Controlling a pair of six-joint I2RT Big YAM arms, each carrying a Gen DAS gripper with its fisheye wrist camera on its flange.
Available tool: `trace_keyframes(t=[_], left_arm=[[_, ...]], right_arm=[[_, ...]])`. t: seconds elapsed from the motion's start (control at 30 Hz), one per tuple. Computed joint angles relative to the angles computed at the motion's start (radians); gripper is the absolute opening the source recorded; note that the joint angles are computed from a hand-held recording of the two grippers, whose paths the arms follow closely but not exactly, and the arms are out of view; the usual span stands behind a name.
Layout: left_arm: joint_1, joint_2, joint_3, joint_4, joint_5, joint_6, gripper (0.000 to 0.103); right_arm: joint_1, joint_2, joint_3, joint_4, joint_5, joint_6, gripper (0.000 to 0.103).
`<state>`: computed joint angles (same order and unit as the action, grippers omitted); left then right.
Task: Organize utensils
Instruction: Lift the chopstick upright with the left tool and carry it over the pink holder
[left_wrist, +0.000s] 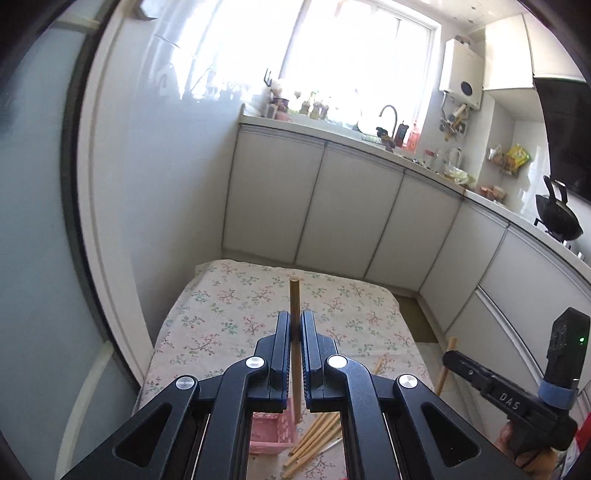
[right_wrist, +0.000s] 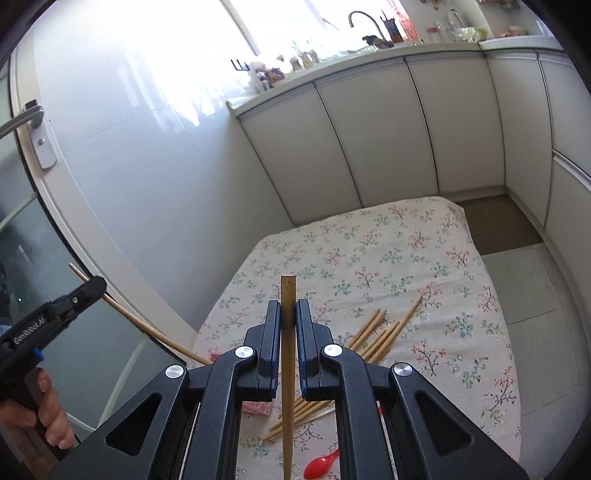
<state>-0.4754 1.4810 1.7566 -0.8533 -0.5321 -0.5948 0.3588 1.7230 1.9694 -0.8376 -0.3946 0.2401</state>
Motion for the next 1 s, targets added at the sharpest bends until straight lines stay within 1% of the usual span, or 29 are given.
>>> trace_keyframes(t=[0.07,0.13,0.2,0.27,0.33,0.37,0.43,0.47,0.53,0.63,0.67,0.8,0.9,1.0], left_arm=[[0.009,-0.017,-0.038,0.038,-0.003,0.012,0.006],[0.023,-0.029,-0.061,0.05,0.024,-0.001,0.006],[0.033,-0.053,-0.087,0.063,0.033,-0.011,0.006],[0.038,-0.068,-0.101,0.08,0.028,-0.009,0.005],[0.033,-0.08,-0.11,0.081,0.0,0.009,0.005],[0.032,-0.085,-0.116,0.085,-0.003,0.019,0.005],[0.036,-0.081,-0.118,0.08,-0.008,0.032,0.005],[0.041,-0.077,-0.123,0.085,0.004,0.041,0.005],[0.05,-0.049,-0.114,0.072,0.009,0.067,0.005],[0.074,0.015,-0.072,0.003,0.082,0.086,0.005],[0.082,0.031,-0.063,-0.013,0.104,0.084,0.005],[0.098,0.065,-0.051,-0.044,0.145,0.076,0.005],[0.111,0.062,-0.072,-0.027,0.169,0.09,0.005],[0.123,0.05,-0.094,0.005,0.2,0.103,0.005]], right_arm=[[0.006,-0.007,-0.017,0.052,0.005,0.008,0.008],[0.012,-0.009,-0.025,0.097,0.011,0.026,0.008],[0.022,-0.01,-0.025,0.133,0.029,0.035,0.008],[0.033,-0.007,-0.024,0.163,0.044,0.042,0.008],[0.044,-0.002,-0.018,0.186,0.048,0.055,0.008],[0.05,-0.001,-0.017,0.194,0.055,0.06,0.008],[0.061,0.003,-0.013,0.21,0.066,0.069,0.008],[0.067,0.004,-0.013,0.223,0.075,0.072,0.008],[0.08,0.007,-0.009,0.245,0.095,0.072,0.008],[0.104,0.018,0.012,0.282,0.121,0.073,0.008],[0.11,0.029,0.027,0.289,0.115,0.076,0.008],[0.145,0.079,0.105,0.301,0.113,0.071,0.008],[0.174,0.131,0.171,0.268,0.141,0.02,0.008],[0.199,0.163,0.189,0.247,0.184,-0.031,0.009]])
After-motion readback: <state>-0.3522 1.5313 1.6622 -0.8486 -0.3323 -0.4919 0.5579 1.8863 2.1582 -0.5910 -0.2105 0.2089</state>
